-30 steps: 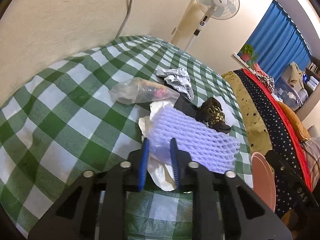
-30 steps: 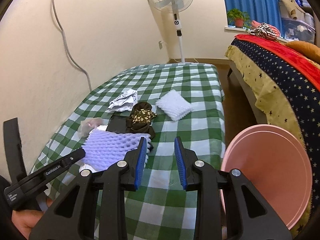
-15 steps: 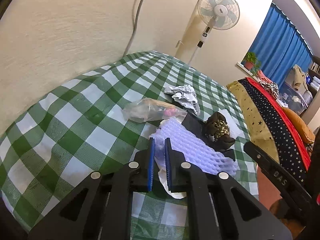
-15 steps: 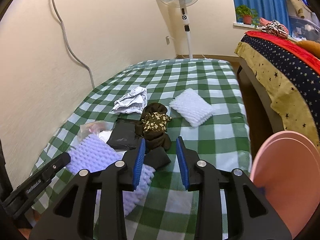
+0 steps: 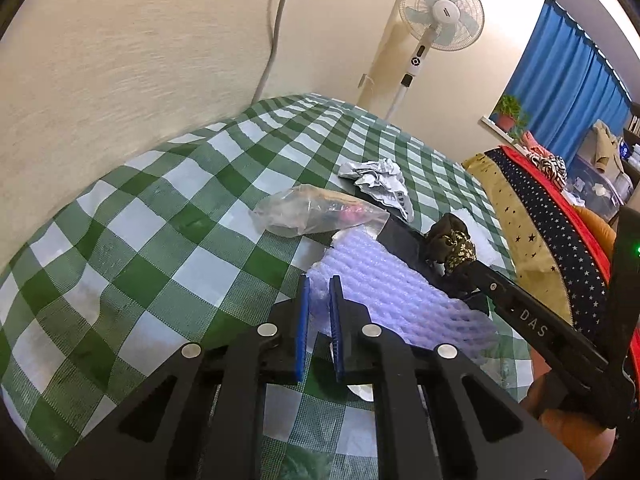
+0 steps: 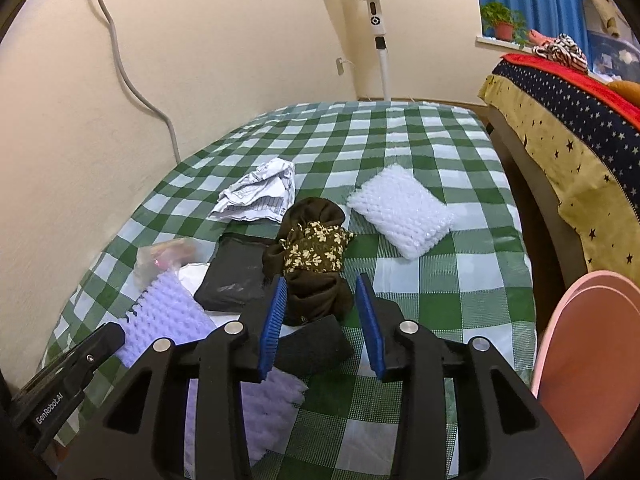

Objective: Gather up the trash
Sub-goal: 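Grasp the dark gold-patterned wrapper with the right gripper while the left gripper lifts the paper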

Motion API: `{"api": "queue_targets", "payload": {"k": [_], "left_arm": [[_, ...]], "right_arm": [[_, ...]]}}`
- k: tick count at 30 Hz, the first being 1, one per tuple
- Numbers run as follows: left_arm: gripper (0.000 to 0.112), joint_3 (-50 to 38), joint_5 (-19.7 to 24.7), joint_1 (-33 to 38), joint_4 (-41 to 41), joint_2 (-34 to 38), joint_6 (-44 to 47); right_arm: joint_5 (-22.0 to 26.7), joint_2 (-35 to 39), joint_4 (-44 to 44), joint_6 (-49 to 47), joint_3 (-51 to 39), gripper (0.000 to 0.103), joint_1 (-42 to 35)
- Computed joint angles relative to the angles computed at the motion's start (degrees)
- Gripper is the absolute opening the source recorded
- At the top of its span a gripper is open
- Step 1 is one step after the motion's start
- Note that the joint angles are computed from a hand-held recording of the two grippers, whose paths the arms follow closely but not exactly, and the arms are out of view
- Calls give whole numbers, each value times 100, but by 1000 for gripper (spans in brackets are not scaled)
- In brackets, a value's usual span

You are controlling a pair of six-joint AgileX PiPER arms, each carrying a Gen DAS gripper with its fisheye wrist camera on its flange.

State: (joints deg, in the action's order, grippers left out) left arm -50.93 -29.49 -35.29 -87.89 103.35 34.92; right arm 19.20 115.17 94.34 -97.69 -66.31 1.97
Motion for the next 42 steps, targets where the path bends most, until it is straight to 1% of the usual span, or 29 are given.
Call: {"api": "queue_targets", "payload": {"k": [2, 5, 6, 7, 11, 16, 23, 27, 33, 42], "left_arm": [[10, -27, 10, 3, -3, 32, 42], [10, -53, 29, 11, -25, 62, 85], [10, -56, 32, 12, -24, 61, 88], [10, -57, 22, 7, -25, 63, 87], [10, -67, -12, -37, 12, 47, 94], [10, -26, -12, -104, 161, -11, -7], [10, -35, -263, -380, 119, -248, 207], [10, -82, -399, -577, 50, -363, 345], [10, -200, -516, -787, -64, -462, 701], [9, -427, -705, -1147, -314, -514, 1215]], "right_arm": [[9, 18, -24, -6, -19, 28, 5], [36, 44, -130, 11, -45, 14, 16], [64, 53, -194, 58, -60, 7, 14], [86, 54, -215, 65, -65, 4, 13], [120, -106, 72, -239, 48, 3, -22], [262, -453, 228, -347, 305, 3, -217], [383, -1049, 213, -472, 757, 3, -515], [474, -1378, 38, -423, 999, 3, -702], [579, -1852, -448, 3, 1299, 3, -965], [934, -2522, -1242, 687, 1539, 3, -1552]]}}
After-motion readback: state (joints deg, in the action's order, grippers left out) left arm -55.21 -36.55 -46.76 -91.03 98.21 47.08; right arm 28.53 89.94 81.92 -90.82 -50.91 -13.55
